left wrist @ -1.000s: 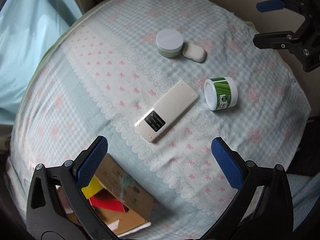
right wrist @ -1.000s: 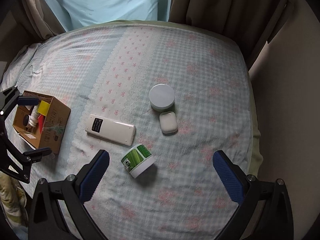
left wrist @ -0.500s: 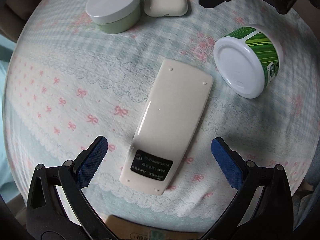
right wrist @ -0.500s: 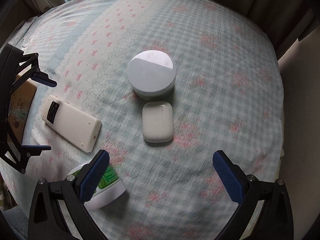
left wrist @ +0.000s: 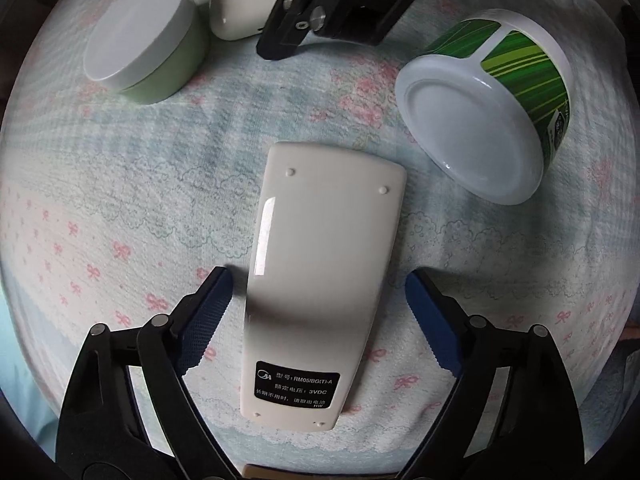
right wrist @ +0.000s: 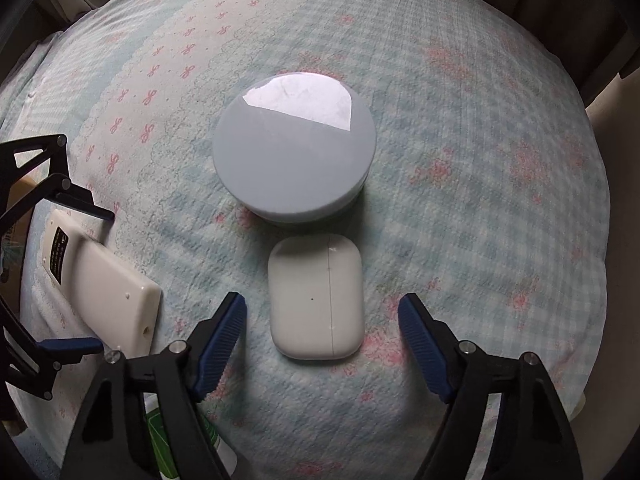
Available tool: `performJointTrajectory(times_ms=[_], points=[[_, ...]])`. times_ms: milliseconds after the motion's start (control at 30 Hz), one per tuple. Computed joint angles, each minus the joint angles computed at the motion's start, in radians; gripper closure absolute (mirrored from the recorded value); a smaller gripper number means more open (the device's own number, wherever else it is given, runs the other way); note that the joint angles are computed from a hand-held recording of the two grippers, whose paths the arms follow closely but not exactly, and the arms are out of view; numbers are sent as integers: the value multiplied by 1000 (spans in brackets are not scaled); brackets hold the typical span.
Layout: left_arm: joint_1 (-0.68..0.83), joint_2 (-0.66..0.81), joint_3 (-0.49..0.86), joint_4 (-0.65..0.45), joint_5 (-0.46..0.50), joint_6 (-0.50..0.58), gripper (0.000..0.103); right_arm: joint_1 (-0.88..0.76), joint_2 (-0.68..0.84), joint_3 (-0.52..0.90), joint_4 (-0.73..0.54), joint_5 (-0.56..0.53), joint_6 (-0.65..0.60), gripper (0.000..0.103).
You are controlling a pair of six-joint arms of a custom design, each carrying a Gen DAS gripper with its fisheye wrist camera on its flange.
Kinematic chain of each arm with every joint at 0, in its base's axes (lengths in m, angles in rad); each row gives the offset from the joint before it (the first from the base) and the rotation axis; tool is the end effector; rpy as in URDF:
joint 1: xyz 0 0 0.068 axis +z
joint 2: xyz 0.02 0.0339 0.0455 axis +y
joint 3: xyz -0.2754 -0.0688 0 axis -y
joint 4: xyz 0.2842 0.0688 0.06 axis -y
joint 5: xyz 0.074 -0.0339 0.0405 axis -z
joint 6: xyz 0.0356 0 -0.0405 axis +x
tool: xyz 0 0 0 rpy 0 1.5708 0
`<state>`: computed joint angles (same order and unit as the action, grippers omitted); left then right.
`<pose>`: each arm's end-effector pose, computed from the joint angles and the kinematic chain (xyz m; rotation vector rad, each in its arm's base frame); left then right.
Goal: Organize rigid objects
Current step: 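Grasp the white remote with left tool while right tool grasps the earbud case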
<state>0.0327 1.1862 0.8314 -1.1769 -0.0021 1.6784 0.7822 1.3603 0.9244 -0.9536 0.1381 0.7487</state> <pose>0.2082 0.0069 0.2168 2.2851 2.1201 0.0482 0.1915 0.1834 0.2097 -0.0305 2.9153 0.0382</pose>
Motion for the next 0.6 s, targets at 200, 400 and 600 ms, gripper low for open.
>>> performJointTrajectory(times_ms=[200, 400, 600], points=[[11, -24, 8, -12, -1, 49, 45, 2, -22, -4, -14, 14, 15, 51], [1, -27, 13, -14, -25, 37, 46, 2, -46, -12, -14, 8, 36, 62], [19, -4, 46, -41, -24, 26, 47, 7, -88, -23, -23, 5, 53, 62]])
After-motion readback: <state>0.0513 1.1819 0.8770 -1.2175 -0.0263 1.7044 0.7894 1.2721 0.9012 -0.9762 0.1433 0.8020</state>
